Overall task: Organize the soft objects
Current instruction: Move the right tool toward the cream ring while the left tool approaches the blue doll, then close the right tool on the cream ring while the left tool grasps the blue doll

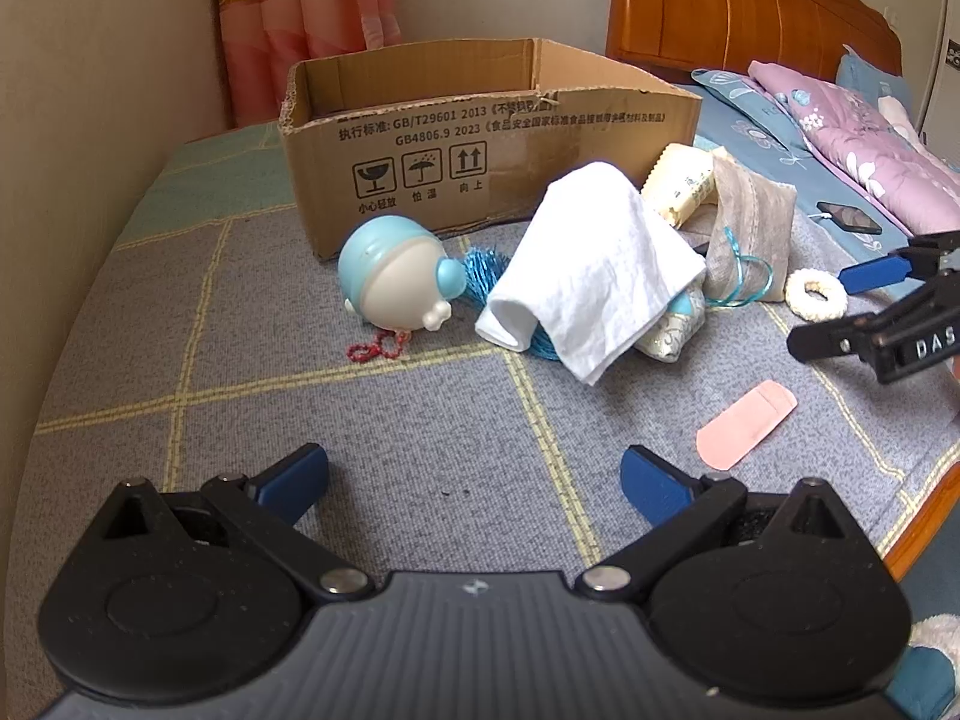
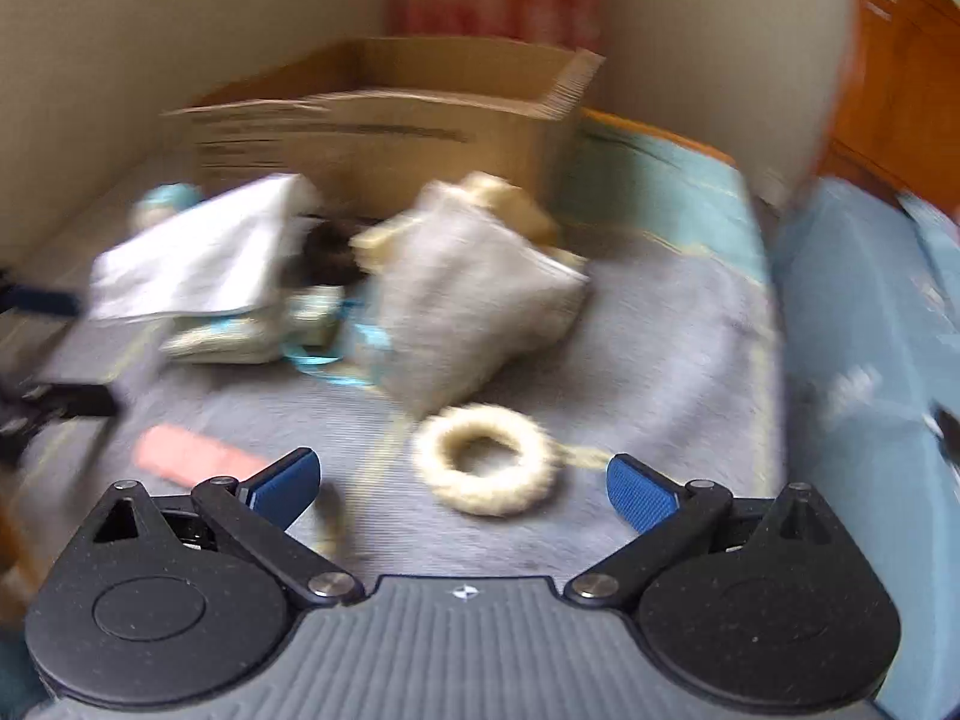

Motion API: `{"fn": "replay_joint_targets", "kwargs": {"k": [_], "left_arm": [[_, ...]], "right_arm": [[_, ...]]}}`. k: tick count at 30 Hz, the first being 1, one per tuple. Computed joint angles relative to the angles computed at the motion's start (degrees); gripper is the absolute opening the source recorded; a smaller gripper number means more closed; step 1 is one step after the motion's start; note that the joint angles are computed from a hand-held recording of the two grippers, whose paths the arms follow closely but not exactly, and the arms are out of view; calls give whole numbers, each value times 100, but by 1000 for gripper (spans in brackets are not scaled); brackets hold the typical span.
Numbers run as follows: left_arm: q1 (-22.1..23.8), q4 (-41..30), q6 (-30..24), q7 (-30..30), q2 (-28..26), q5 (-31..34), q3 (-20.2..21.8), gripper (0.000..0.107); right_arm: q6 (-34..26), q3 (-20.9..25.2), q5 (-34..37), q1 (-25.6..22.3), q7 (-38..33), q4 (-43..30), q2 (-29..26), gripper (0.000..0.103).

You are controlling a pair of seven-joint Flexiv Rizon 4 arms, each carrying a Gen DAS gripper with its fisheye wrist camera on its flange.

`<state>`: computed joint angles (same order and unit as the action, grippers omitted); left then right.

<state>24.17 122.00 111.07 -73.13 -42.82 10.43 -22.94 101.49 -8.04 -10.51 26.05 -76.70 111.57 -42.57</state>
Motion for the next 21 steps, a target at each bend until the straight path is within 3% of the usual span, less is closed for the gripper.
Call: {"fn": "replay_joint_targets", "kwargs": {"k": [7,11,21], "left_arm": [[-2,-23,7,-5,-17,14,3,103],[38,-31,4,10,-33,48,-29,103],[239,-113,-205,232,-60,42,-217,103]], "right_arm": [[489,-525,497,620,194,164,-137,103],[277,-501,588,621,233,100,-91,103],[245,-1195,739,1316,394,178,-167,103]]}}
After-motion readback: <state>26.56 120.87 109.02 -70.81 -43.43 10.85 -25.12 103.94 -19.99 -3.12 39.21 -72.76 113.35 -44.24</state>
